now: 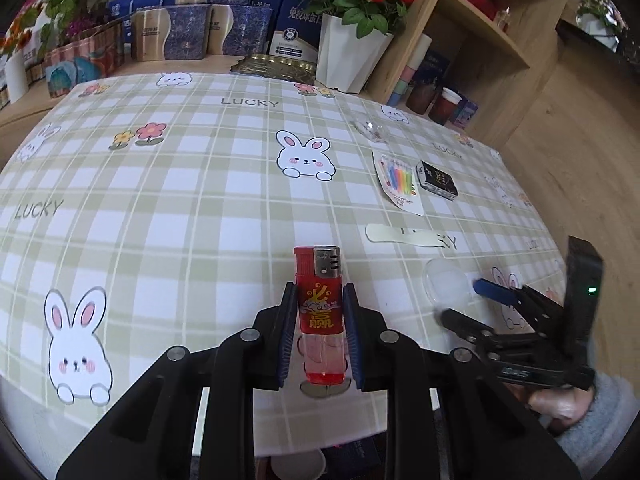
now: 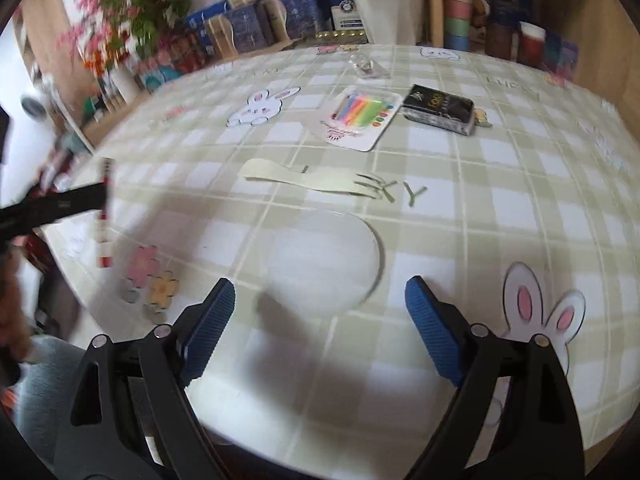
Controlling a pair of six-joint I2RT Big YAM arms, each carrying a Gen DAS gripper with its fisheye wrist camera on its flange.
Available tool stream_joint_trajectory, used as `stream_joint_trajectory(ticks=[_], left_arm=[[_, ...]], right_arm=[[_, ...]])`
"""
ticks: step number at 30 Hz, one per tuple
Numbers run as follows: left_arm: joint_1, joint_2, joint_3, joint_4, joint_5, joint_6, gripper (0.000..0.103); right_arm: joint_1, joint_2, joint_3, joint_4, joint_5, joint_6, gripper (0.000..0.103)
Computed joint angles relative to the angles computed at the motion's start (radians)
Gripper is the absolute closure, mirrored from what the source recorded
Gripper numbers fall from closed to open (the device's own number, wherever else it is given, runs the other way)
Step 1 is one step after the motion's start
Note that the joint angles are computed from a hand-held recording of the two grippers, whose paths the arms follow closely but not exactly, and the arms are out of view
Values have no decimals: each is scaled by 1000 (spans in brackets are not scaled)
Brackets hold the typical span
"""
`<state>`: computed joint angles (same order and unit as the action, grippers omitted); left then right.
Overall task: Collect trash
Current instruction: 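Lift the red lighter with left gripper while right gripper grasps clear plastic lid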
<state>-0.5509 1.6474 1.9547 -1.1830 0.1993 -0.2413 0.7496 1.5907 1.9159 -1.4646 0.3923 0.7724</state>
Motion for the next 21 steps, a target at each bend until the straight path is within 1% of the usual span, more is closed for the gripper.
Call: stream_joint_trajectory(ticks=[1,2,4,6,9,11,12,15,18,21], left_arm=[[5,-16,-22,8,8,-11,81],[9,-27,-37,14,12,-19,81],[14,-57,-77,32,18,-33,81],[14,-76,-100,41,21,-32,81],[8,-102,-126,47,18,-20,81],[8,-117,-143,52,28,-25,81],[7,-126,-153,56,33,-33,81],[3,-147,-177,64,39,-53,81],[0,-164,-198,62,44,-56,82],[-2,-183,-220,58,56,-74,82]], right_arm=[[6,21,23,-26,21,-20,16],[11,25,21,-20,38,-30,16],[8,12,0,7,36,-14,16],[8,21,9,-2,45,-10,16],[4,24,12,0,49,-4,16],[4,22,10,1,56,0,18],[3,22,10,0,64,4,21],[8,13,-1,8,82,5,36],[15,0,-14,16,74,-1,36],[29,-34,-48,46,59,46,36]])
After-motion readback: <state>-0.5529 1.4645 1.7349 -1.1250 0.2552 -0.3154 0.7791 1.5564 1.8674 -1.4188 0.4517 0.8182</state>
